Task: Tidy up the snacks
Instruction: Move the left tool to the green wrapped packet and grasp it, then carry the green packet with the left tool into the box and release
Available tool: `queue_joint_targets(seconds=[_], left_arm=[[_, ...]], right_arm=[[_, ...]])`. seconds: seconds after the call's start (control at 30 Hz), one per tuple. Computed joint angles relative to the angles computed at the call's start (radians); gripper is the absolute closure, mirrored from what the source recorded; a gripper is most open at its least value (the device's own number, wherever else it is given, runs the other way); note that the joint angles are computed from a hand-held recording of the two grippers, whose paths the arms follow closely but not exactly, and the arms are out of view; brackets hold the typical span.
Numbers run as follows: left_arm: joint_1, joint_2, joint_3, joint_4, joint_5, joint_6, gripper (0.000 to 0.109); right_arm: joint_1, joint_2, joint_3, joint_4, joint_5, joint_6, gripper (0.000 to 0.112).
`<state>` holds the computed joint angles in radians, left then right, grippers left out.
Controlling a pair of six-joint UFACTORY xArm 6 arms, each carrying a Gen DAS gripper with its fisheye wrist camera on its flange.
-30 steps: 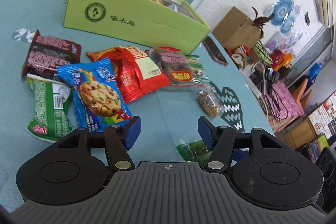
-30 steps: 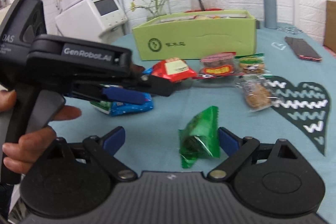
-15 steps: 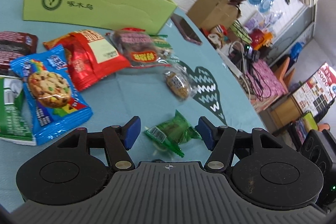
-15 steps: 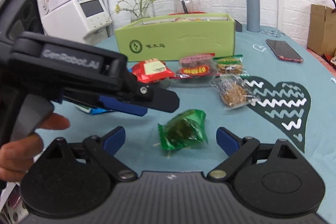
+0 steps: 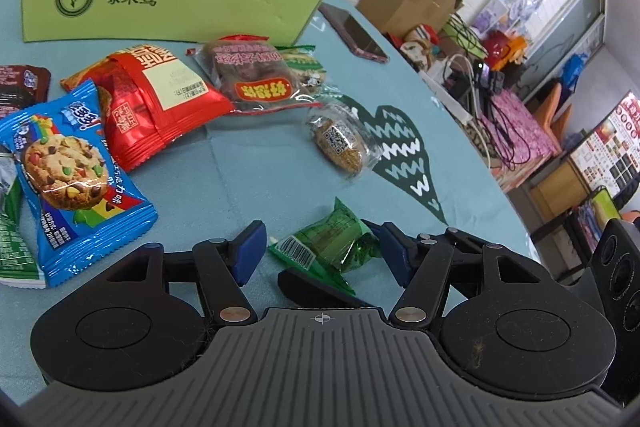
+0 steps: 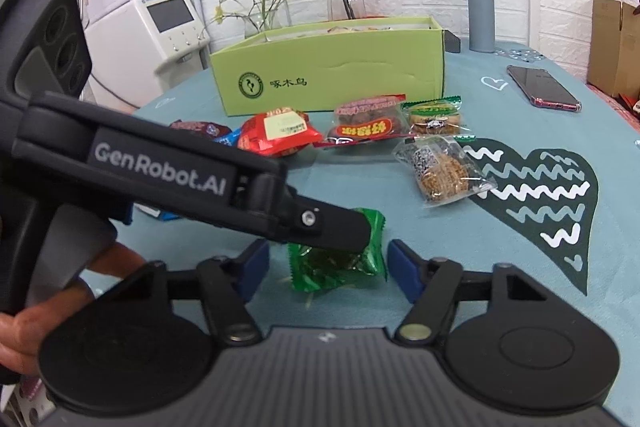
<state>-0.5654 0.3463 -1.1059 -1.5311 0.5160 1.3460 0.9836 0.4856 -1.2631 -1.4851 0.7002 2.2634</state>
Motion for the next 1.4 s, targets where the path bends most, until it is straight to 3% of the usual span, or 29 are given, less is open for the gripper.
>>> queue_joint_targets(seconds=[0.37,0.43,0.5,0.6,0.8,0.93,1.1,1.2,1.33,1.4], left_arm=[[-0.003,0.003,0.001,0.005,0.012,0.039,0.062],[-0.004,0.006,-0.001,-0.003,0.015,0.048,0.062],[-0.012,0.006,0.002,-0.027,-0.005,0.074,0.072],[0.007,-0.003,0.016,-0.055,0.048,0.064,0.091],[0.016,0.011,-0.022,-0.012,0.067,-0.062,0.093],[0.009,0.010,-0.078,-0.002,0.042,-0.074,0.093],[0.012,0.069,-0.255,0.005,0.007,-0.092,0.093],[0.014,0.151,-0.425,0.049,-0.038,-0.129,0.093],[0.031,0.334,-0.721,0.222,-0.081,-0.296,0.093],[0.049,0.459,-0.897,0.361,-0.058,-0.440,0.093]], right_arm=[[0.014,-0.014,0.012,0.048,0.027,-0.020,0.046],[0.010,-0.001,-0.003,0.051,0.021,-0.050,0.053],[0.012,0.003,-0.010,0.057,0.030,-0.069,0.059],[0.014,-0.016,0.013,0.042,0.028,-0.023,0.064],[-0.002,-0.029,0.018,0.031,0.017,-0.012,0.062],[-0.031,-0.051,0.008,-0.004,0.028,-0.049,0.062],[-0.122,-0.067,-0.050,-0.102,0.011,-0.130,0.062],[-0.213,-0.036,-0.144,-0.177,-0.062,-0.169,0.062],[-0.343,0.083,-0.353,-0.210,-0.220,-0.239,0.061],[-0.390,0.162,-0.462,-0.148,-0.287,-0.328,0.061]])
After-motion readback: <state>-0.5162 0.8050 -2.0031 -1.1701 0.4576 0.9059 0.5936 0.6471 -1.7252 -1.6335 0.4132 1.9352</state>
